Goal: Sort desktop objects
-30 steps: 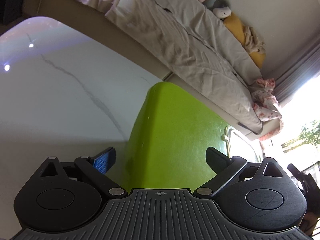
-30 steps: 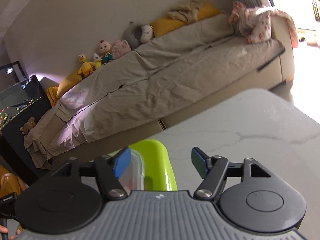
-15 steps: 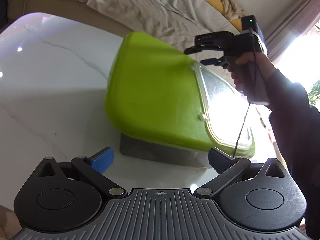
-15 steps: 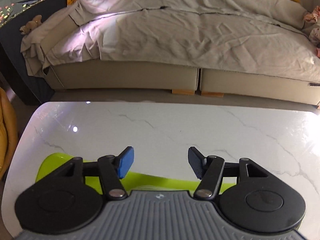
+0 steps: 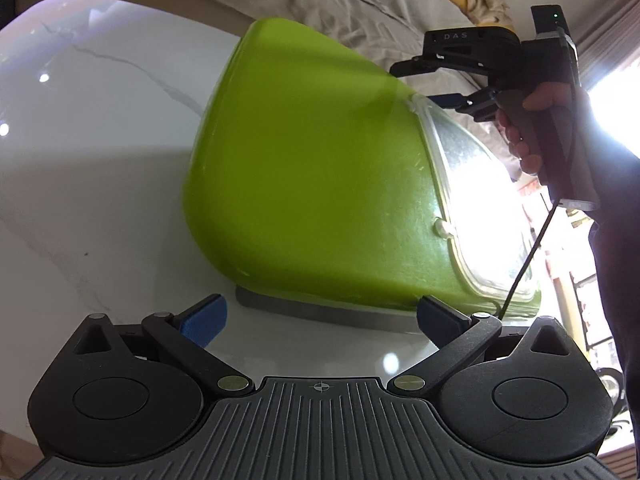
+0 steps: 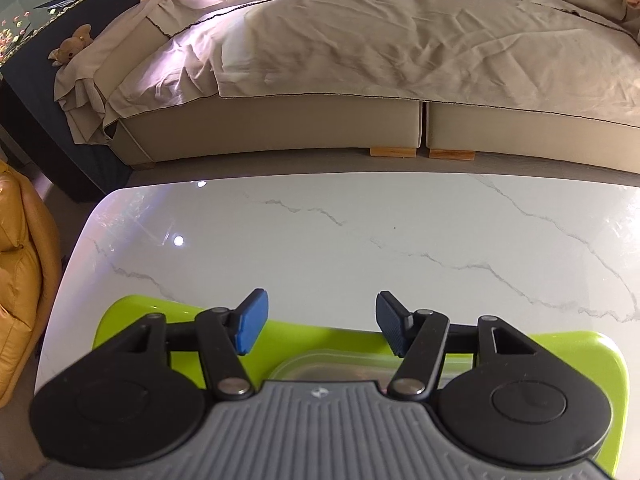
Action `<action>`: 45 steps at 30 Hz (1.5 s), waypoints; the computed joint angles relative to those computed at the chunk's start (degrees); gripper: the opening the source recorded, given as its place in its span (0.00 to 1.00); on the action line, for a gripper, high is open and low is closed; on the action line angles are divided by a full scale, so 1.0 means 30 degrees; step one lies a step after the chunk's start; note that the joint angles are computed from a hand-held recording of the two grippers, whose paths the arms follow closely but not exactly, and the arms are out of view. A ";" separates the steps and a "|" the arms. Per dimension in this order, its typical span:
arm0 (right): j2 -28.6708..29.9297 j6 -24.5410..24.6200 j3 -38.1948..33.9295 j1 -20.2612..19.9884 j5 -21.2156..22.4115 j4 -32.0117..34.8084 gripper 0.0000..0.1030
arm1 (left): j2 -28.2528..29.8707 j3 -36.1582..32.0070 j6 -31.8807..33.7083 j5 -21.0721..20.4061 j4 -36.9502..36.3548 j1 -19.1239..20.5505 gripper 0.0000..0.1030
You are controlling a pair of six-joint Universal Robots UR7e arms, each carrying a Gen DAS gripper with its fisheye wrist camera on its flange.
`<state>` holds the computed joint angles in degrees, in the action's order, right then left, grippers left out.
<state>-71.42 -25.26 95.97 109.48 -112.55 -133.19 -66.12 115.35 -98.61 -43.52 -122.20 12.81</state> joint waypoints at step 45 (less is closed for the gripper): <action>-0.7963 -0.4573 0.3098 -0.2877 0.7574 -0.4717 0.91 | -0.2557 0.1923 -0.0172 -0.2432 -0.3265 -0.1125 1.00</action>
